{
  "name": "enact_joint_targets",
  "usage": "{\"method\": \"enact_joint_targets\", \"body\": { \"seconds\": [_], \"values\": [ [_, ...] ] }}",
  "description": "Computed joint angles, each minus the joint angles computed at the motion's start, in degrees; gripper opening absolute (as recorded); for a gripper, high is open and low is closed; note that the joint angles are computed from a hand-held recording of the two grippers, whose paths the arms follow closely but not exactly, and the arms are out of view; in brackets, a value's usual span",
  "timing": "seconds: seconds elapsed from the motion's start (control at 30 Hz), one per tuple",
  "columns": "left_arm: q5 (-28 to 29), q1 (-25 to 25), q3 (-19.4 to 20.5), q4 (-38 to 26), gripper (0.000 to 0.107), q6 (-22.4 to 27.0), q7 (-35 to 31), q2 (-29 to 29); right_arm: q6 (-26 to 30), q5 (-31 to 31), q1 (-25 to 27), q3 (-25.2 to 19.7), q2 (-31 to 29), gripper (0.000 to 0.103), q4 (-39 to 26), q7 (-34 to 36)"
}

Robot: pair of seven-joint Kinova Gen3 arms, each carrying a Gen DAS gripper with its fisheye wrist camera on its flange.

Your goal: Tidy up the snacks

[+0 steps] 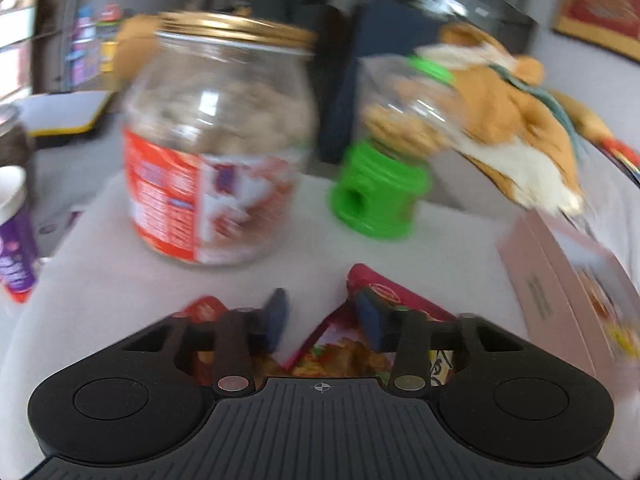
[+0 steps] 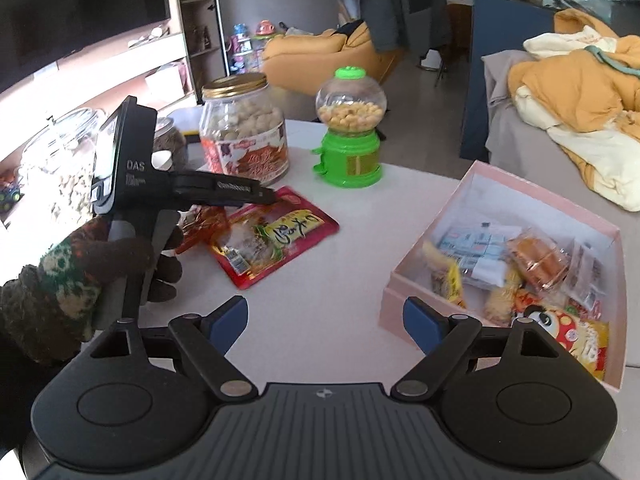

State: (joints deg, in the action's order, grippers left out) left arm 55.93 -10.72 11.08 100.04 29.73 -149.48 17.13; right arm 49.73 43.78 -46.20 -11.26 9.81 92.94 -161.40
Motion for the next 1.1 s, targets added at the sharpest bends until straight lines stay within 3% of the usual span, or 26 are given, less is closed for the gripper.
{"method": "enact_joint_targets", "body": {
  "seconds": [0.13, 0.23, 0.3, 0.37, 0.47, 0.57, 0.63, 0.67, 0.73, 0.83, 0.87, 1.1],
  "values": [
    [-0.6, 0.6, -3.6, 1.2, 0.028, 8.8, -2.3, -2.4, 0.0, -2.8, 0.9, 0.4, 1.4, 0.085, -0.9, 1.1],
    [-2.6, -6.1, 0.7, 2.7, 0.027, 15.8, -1.6, -4.3, -1.8, -4.7, 1.2, 1.2, 2.6, 0.085, -0.9, -0.9],
    [-1.0, -10.9, 3.1, 4.3, 0.029, 19.9, -3.5, -4.8, -4.6, -7.3, 2.1, 1.7, 3.4, 0.085, -0.7, -1.8],
    [3.5, -13.4, 1.6, 7.4, 0.029, 20.8, -6.9, -7.5, -6.2, -10.0, 2.6, 2.3, 4.7, 0.085, -1.5, -1.8],
    [10.5, -10.7, -5.2, 11.1, 0.029, 15.7, -9.6, -11.2, -5.2, -8.6, -0.4, 5.1, 7.7, 0.086, -4.0, -4.4],
    [13.7, -5.1, -12.5, 12.1, 0.029, 8.7, -4.6, -11.7, 0.8, -2.2, -6.0, 9.0, 12.5, 0.091, -8.7, -6.2],
    [12.7, -4.1, -13.3, 11.4, 0.029, 5.8, -0.3, -10.9, 2.4, -1.3, -4.7, 7.1, 15.1, 0.095, -11.0, -3.8],
    [11.9, -3.7, -13.1, 11.0, 0.029, 4.4, 1.3, -10.5, 1.8, -2.2, -4.2, 6.8, 15.4, 0.100, -11.0, -3.4],
    [9.4, -3.1, -12.6, 10.2, 0.029, 2.7, 4.3, -9.8, -0.7, -2.5, -5.2, 8.1, 14.4, 0.100, -9.3, -3.9],
    [5.7, -0.8, -11.4, 8.8, 0.029, 0.2, 9.0, -8.7, -0.3, -2.5, -5.9, 7.6, 13.3, 0.085, -8.4, -1.1],
    [3.8, 1.4, -12.2, 7.8, 0.029, -0.3, 11.3, -8.3, -0.4, -2.2, -6.4, 7.4, 12.5, 0.081, -7.4, -0.6],
    [-12.5, 19.9, -20.7, 5.7, 0.033, -11.2, 22.4, -6.6, -0.9, 0.6, -8.4, 5.0, 7.2, 0.082, 0.4, -4.0]
  ]
}}
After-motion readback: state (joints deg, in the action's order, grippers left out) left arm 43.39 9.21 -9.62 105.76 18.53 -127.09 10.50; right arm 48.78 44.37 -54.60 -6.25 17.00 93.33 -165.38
